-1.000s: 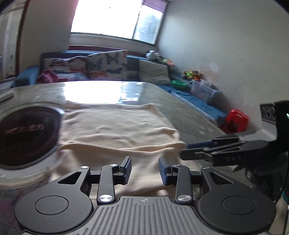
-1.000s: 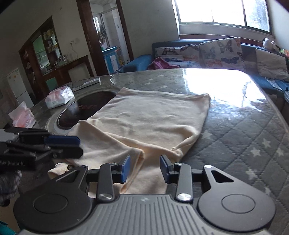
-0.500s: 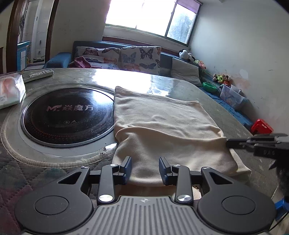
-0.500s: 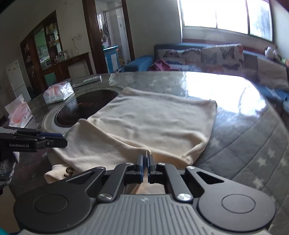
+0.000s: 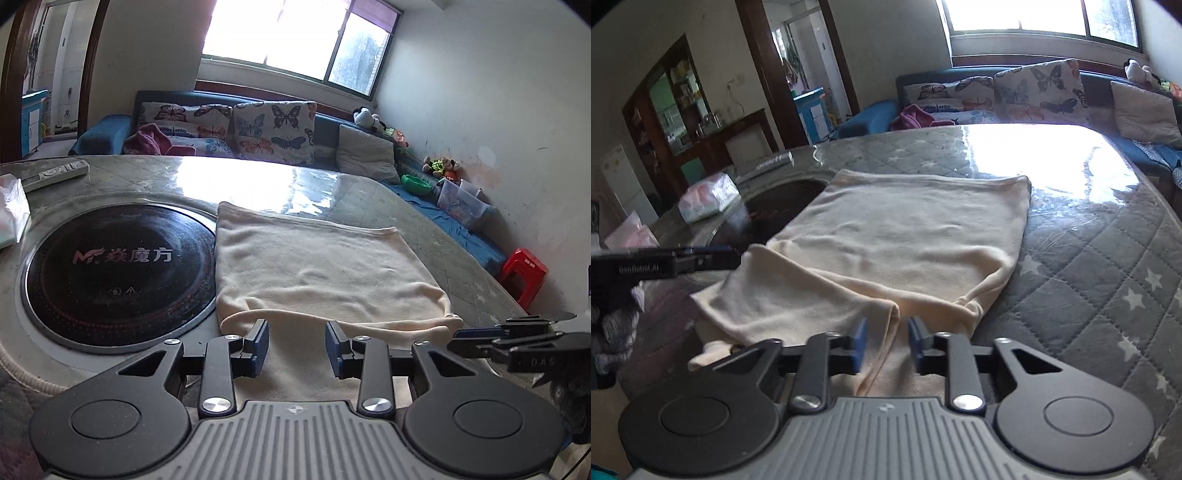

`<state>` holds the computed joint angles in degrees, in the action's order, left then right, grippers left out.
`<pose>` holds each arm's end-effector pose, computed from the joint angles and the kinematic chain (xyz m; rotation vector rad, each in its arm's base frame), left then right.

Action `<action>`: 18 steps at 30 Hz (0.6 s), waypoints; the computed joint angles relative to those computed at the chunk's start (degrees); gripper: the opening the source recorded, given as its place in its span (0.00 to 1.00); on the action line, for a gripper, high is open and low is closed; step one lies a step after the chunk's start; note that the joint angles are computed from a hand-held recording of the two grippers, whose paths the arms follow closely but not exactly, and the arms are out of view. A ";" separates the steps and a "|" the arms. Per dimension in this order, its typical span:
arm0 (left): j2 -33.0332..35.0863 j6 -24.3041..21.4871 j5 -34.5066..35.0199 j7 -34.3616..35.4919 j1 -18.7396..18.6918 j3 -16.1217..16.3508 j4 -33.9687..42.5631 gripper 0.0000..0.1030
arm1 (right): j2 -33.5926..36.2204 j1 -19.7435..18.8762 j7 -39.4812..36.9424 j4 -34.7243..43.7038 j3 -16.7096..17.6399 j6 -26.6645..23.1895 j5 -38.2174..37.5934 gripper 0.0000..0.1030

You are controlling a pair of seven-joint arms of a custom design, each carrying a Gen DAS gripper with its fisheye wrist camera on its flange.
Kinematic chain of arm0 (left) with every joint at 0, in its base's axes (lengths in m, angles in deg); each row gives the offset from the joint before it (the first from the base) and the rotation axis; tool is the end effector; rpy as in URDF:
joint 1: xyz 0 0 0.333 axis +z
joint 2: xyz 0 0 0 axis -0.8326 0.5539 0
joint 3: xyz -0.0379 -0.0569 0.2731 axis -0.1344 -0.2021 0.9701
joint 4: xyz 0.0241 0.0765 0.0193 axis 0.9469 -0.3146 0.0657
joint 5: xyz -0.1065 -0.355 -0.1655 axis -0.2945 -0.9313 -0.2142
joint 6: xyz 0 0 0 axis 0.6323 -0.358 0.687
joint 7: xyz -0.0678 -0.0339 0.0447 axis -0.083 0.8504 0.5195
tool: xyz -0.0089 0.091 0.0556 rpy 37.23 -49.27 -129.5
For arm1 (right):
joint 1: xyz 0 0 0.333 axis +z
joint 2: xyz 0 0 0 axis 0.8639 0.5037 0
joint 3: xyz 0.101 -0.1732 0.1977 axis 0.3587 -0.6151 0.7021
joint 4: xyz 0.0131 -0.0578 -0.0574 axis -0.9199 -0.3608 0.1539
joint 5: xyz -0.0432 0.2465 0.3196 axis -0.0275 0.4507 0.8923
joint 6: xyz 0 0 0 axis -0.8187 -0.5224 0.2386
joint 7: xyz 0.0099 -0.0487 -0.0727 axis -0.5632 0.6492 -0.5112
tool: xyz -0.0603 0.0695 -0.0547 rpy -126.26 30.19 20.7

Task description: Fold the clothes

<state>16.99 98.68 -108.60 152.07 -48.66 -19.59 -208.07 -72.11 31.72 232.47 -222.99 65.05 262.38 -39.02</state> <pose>0.5854 0.0096 0.3863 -1.0955 2.4818 -1.4045 0.4119 0.2197 0.3611 -1.4515 1.8864 -0.6199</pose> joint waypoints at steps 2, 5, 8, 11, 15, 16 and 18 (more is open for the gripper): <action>0.36 -0.10 -0.02 0.29 -0.20 -0.24 0.09 0.36 | 0.81 -2.72 0.45 1.14 2.90 -0.29 -0.80 0.23; 0.98 0.99 0.13 0.13 -0.59 -0.69 0.39 0.34 | 0.11 -4.44 0.41 2.19 5.08 -0.99 -2.16 0.06; 1.71 1.87 0.33 -0.25 -0.78 -1.05 1.22 0.34 | -2.69 -2.88 0.41 2.41 4.16 -3.15 -3.50 0.05; 2.50 3.20 0.05 0.12 -0.92 -1.49 1.85 0.32 | -4.07 -1.17 1.46 2.61 2.40 -5.28 -5.16 0.05; 3.92 5.28 0.39 -0.71 -0.97 -2.07 2.66 0.31 | -2.13 -1.05 3.74 3.08 1.77 -7.82 -7.28 0.05; 4.10 5.36 0.32 -0.66 -0.83 -2.17 2.76 0.31 | -1.14 -0.35 3.97 3.00 0.84 -8.07 -7.53 0.06; 3.96 5.41 -0.25 -0.35 -0.51 -2.30 2.71 0.31 | -0.33 1.15 4.25 2.77 -0.83 -8.99 -8.39 0.09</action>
<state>20.95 104.09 -108.85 151.72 -49.17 -21.89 -205.37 -72.44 32.87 236.71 -220.22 64.22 253.39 -47.41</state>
